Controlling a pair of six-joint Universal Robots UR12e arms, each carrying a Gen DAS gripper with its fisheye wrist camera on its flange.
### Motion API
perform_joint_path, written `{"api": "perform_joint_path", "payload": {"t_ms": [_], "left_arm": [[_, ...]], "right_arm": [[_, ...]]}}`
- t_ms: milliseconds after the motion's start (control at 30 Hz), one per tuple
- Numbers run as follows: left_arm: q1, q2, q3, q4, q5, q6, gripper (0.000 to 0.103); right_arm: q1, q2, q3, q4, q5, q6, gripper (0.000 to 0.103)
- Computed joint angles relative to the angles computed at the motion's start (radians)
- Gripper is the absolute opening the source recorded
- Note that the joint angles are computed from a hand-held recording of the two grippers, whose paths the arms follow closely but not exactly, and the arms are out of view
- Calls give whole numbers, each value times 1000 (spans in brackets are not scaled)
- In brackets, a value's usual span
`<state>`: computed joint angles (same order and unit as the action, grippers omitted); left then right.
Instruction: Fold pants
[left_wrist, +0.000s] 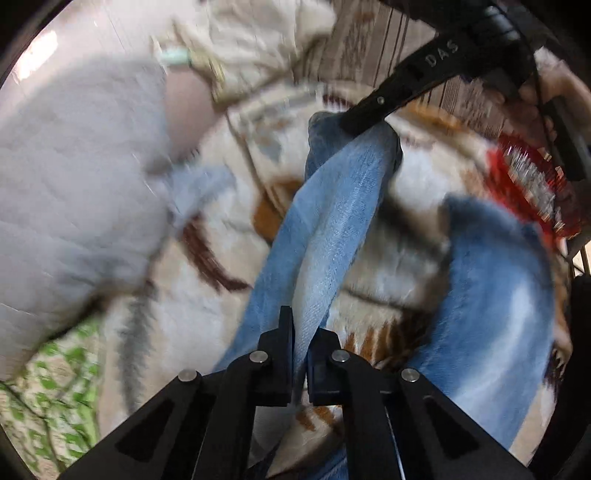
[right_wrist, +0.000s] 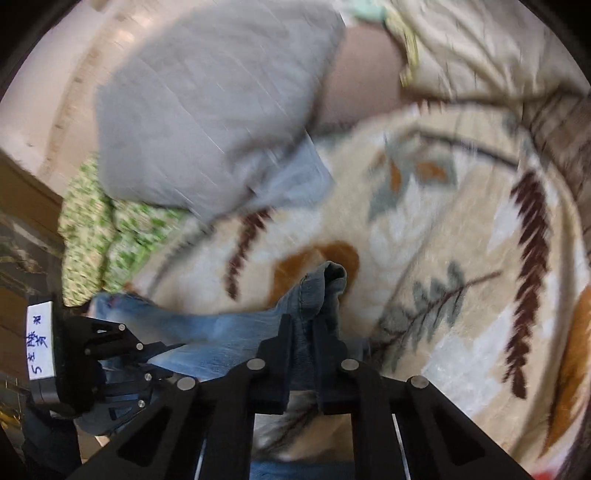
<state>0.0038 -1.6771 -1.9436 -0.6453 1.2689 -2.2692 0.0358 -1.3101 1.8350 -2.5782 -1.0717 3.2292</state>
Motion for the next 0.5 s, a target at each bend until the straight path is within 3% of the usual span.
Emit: {"api": "perform_joint_path", "payload": {"t_ms": [167, 267, 367, 500], "left_arm": [[43, 67, -15, 70, -147, -24, 5], [45, 66, -18, 95, -196, -16, 5], [9, 23, -13, 119, -117, -24, 5], [-35, -69, 23, 81, -29, -64, 5]], "right_arm": [[-12, -103, 39, -150, -3, 39, 10], [7, -142, 56, -233, -81, 46, 10], [39, -128, 40, -227, -199, 13, 10], [60, -23, -5, -137, -326, -22, 10]]}}
